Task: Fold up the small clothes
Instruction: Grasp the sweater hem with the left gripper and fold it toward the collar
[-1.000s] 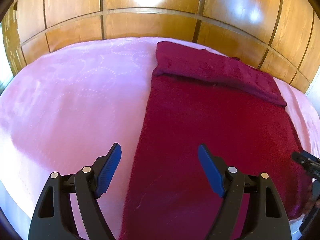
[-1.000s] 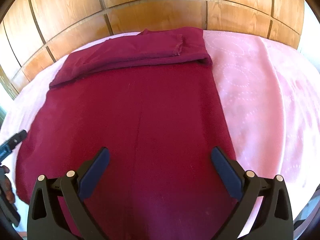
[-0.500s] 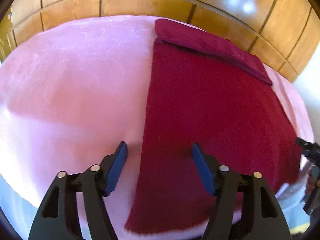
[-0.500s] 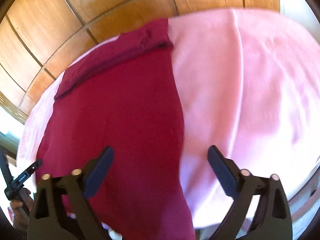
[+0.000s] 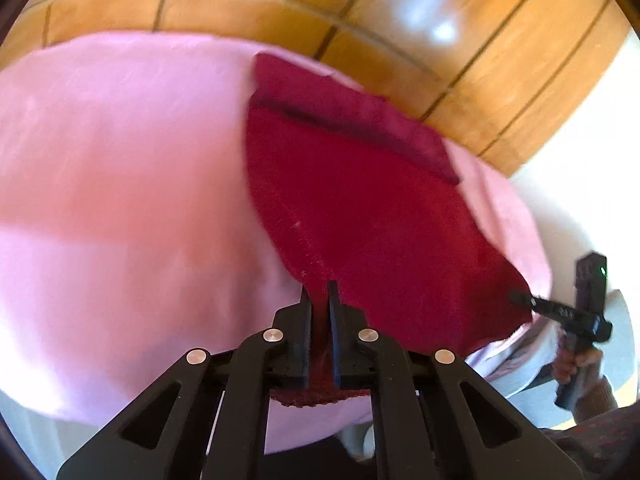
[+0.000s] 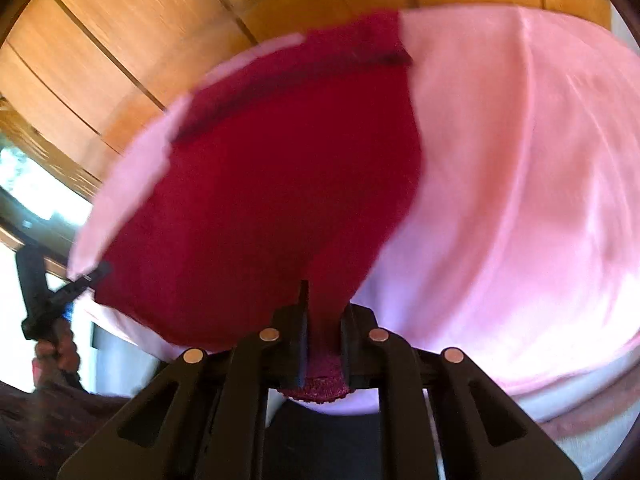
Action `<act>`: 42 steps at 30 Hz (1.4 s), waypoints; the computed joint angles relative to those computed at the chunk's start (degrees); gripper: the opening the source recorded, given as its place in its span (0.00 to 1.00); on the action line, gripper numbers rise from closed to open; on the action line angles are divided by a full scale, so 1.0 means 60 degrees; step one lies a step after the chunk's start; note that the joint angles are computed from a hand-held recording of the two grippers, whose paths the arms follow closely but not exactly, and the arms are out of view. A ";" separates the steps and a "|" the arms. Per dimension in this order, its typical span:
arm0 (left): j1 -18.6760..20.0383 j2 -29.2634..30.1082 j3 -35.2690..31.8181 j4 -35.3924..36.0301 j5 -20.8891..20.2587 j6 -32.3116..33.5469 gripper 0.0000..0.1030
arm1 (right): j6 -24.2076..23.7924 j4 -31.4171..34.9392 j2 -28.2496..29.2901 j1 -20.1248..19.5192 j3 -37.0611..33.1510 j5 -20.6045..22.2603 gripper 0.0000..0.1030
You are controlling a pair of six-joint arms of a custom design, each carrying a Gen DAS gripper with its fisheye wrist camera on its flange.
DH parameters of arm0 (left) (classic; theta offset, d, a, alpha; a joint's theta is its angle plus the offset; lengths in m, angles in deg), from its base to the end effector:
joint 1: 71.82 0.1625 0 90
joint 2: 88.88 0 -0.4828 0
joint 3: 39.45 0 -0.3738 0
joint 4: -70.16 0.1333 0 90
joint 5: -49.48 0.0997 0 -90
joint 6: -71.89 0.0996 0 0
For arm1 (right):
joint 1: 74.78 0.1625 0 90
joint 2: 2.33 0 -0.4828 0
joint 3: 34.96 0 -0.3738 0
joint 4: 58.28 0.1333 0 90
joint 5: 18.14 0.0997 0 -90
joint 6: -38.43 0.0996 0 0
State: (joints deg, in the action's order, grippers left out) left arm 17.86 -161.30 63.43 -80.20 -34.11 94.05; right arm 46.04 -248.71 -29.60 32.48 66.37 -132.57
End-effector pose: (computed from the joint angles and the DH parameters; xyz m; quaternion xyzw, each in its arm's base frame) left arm 0.1410 -0.6046 0.3972 0.1739 0.9489 -0.2427 0.1018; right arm 0.2842 -0.6043 -0.0127 0.0320 -0.9523 0.2621 0.1532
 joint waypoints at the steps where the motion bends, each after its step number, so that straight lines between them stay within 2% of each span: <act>1: -0.0001 0.0040 -0.0130 0.0101 -0.0215 -0.0027 0.06 | -0.0118 -0.0148 0.0027 -0.0030 -0.0220 0.0259 0.11; 3: 0.0026 0.0253 -0.0550 0.0397 -0.0712 -0.0221 0.06 | -0.0253 -0.0264 0.0138 -0.0082 -0.0645 0.0388 0.11; 7: -0.0037 0.0859 -0.1390 0.0273 -0.1170 -0.0541 0.05 | -0.0319 -0.0101 0.0664 -0.0169 -0.1908 -0.0019 0.11; 10: -0.0126 0.1511 -0.2243 0.0145 -0.1043 -0.0786 0.05 | -0.0134 0.0428 0.0989 -0.0393 -0.2923 -0.0074 0.10; 13: -0.0201 0.2311 -0.3362 0.0376 -0.0613 -0.1096 0.05 | -0.0147 0.0958 0.1223 -0.0603 -0.3775 -0.0136 0.11; 14: -0.0193 0.2532 -0.3706 0.0545 -0.0589 -0.1279 0.06 | -0.0180 0.1044 0.1299 -0.0646 -0.3983 -0.0094 0.13; 15: -0.0175 0.2795 -0.4180 0.0745 -0.0508 -0.1588 0.07 | -0.0229 0.1165 0.1393 -0.0719 -0.4283 0.0007 0.20; 16: -0.0169 0.3100 -0.4668 0.0842 -0.0335 -0.1927 0.17 | -0.0198 0.1040 0.1410 -0.0796 -0.4351 0.0242 0.28; 17: -0.0123 0.3290 -0.5026 0.0893 -0.0306 -0.2104 0.30 | -0.0100 0.0905 0.1407 -0.0858 -0.4387 0.0482 0.50; 18: -0.0090 0.3369 -0.5182 0.0825 -0.0270 -0.2216 0.38 | -0.0013 0.0741 0.1336 -0.0917 -0.4340 0.0682 0.62; 19: -0.0080 0.3456 -0.5288 0.0503 -0.0081 -0.2416 0.49 | -0.0009 0.0456 0.1298 -0.0917 -0.4236 0.0687 0.70; 20: -0.0057 0.3475 -0.5343 0.0410 -0.0052 -0.2407 0.50 | -0.0072 0.0158 0.1252 -0.0912 -0.4095 0.0636 0.84; 23: 0.0064 0.3355 -0.5262 0.0445 -0.0017 -0.2064 0.50 | -0.0067 -0.0202 0.0959 -0.0972 -0.3433 0.0592 0.86; 25: 0.0189 0.3213 -0.5050 0.0722 -0.0059 -0.1607 0.51 | 0.0009 -0.0507 0.0787 -0.1036 -0.2836 0.0319 0.89; 29: 0.0286 0.3028 -0.4380 0.0994 0.0337 -0.0787 0.51 | 0.0270 -0.0716 0.0625 -0.1181 -0.2006 -0.0107 0.86; 31: 0.0252 0.3040 -0.4073 0.0813 0.0672 -0.0638 0.51 | 0.0251 -0.0541 0.0735 -0.1239 -0.1980 -0.0249 0.71; 32: 0.0245 0.3057 -0.4034 0.0846 0.0714 -0.0601 0.40 | 0.0225 -0.0522 0.0795 -0.1256 -0.2038 -0.0270 0.61; 34: 0.0175 0.3075 -0.3837 0.0561 0.0966 -0.0473 0.29 | 0.0239 -0.0592 0.0930 -0.1214 -0.2161 -0.0357 0.54; 35: 0.0161 0.3093 -0.3844 0.0543 0.0972 -0.0435 0.21 | 0.0306 -0.0476 0.1004 -0.1206 -0.2327 -0.0296 0.45; 38: 0.0124 0.2931 -0.3660 0.0472 0.1019 -0.0426 0.14 | 0.0492 -0.0127 0.1077 -0.1154 -0.2607 -0.0514 0.25; 42: 0.0227 0.2548 -0.3304 0.0478 0.0824 -0.0360 0.10 | 0.0225 -0.0392 0.0930 -0.0988 -0.2132 -0.0525 0.20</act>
